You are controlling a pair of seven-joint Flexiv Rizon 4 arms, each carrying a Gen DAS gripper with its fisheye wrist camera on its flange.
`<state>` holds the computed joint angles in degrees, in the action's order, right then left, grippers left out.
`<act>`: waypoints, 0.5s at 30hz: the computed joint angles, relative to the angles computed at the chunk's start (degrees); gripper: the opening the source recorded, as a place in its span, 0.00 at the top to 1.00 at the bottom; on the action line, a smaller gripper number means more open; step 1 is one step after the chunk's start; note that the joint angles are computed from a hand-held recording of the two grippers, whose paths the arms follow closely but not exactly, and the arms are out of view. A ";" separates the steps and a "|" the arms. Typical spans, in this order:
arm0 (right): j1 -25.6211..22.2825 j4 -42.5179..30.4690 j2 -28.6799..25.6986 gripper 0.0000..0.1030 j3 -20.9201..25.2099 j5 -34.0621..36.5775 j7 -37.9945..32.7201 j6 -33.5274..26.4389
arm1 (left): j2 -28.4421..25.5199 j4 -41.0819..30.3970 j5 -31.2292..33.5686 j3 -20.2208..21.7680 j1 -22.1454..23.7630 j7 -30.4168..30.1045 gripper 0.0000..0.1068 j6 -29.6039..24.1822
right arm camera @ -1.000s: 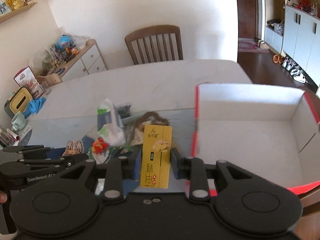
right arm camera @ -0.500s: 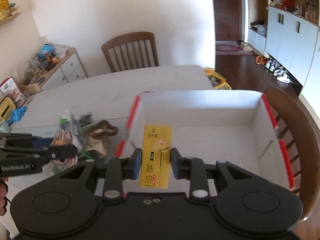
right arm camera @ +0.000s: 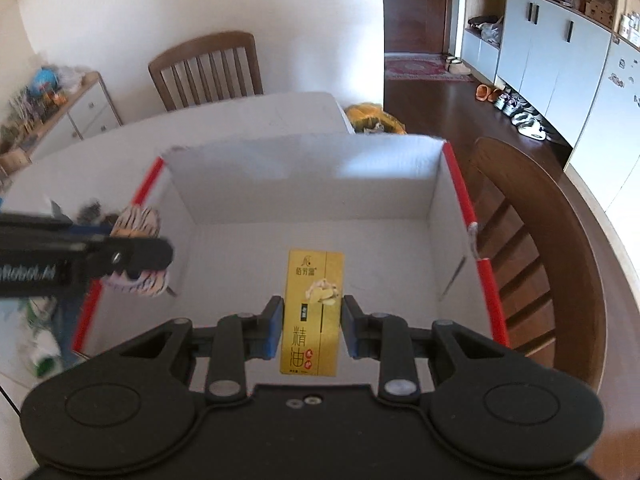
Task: Organize objects
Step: 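Carry the bunny plush and yellow box into the red shoebox with both tools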
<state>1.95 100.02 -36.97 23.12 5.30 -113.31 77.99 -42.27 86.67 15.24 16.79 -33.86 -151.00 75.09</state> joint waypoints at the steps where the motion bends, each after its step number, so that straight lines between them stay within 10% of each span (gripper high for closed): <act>1: 0.31 -0.29 -0.34 0.72 -0.62 -0.40 0.10 -0.24 | -0.75 -1.15 -0.71 -0.95 0.87 0.84 0.67 -0.76; 15: 4.69 -5.02 -4.11 0.72 -6.52 -5.33 1.17 -7.52 | -9.48 -14.19 -7.66 -8.15 6.81 7.74 0.67 -12.95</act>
<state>6.64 95.00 -41.07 16.60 -0.03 -112.14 70.47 -51.75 72.48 7.58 8.64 -27.06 -143.26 62.14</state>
